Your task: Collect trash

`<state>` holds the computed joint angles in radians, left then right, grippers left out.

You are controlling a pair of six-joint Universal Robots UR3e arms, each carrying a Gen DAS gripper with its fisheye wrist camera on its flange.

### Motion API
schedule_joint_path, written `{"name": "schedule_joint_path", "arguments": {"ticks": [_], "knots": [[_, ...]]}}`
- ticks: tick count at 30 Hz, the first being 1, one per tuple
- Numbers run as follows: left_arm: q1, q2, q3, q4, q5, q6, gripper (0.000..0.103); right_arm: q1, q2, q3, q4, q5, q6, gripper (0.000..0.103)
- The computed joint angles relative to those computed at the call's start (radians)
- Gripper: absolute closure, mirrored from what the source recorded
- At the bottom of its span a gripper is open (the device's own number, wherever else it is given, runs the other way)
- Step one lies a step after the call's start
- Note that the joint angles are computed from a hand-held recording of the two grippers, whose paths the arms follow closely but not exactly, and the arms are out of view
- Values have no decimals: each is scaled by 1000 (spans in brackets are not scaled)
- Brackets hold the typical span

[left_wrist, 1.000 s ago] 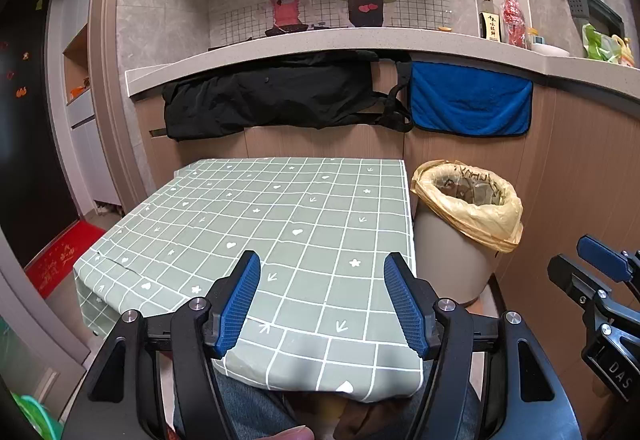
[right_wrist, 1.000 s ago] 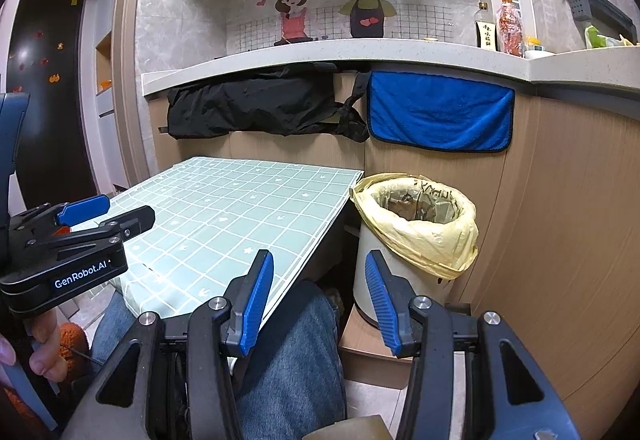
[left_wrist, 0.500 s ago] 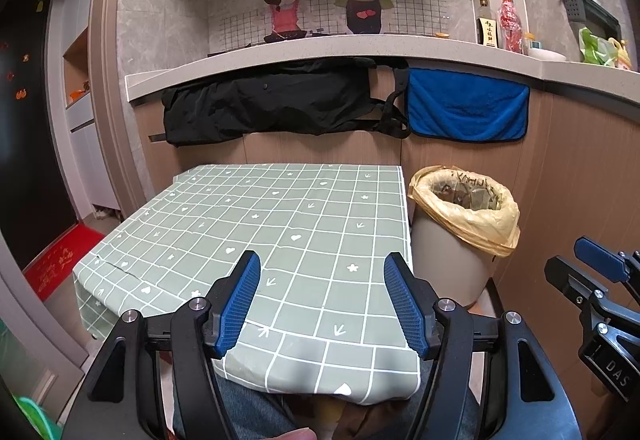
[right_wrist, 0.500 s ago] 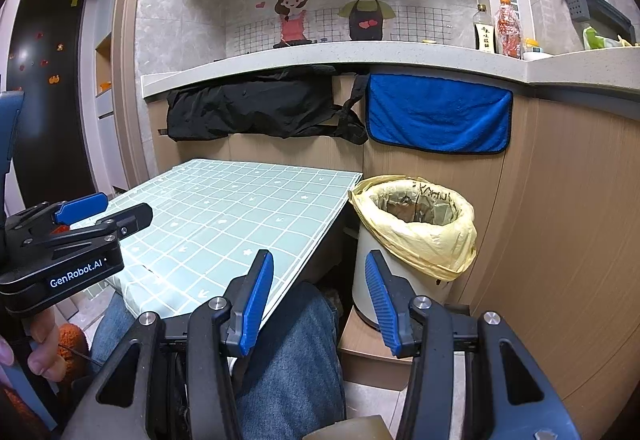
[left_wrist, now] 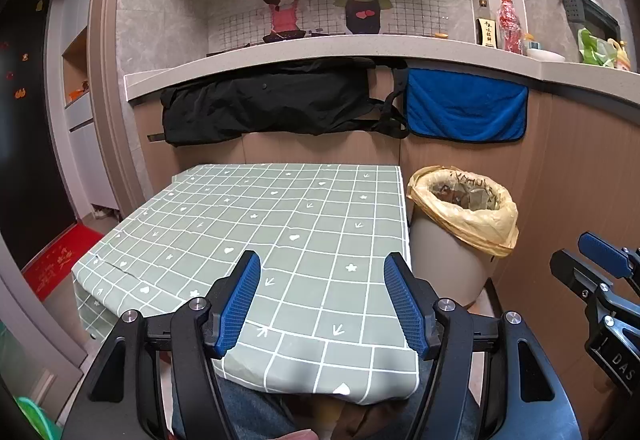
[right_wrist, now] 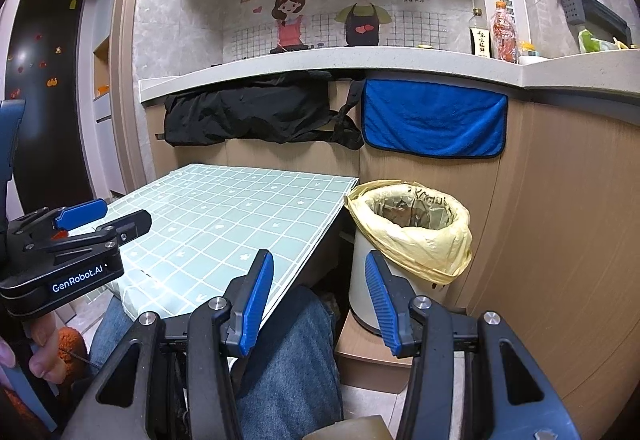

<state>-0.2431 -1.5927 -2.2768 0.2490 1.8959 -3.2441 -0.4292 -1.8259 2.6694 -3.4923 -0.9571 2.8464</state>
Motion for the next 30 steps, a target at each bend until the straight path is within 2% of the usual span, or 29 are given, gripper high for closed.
{"name": "schedule_joint_path", "arguments": {"ticks": [30], "knots": [[-22, -14, 19, -5, 17, -14, 38, -12, 5, -3, 4, 14, -10, 57]]}}
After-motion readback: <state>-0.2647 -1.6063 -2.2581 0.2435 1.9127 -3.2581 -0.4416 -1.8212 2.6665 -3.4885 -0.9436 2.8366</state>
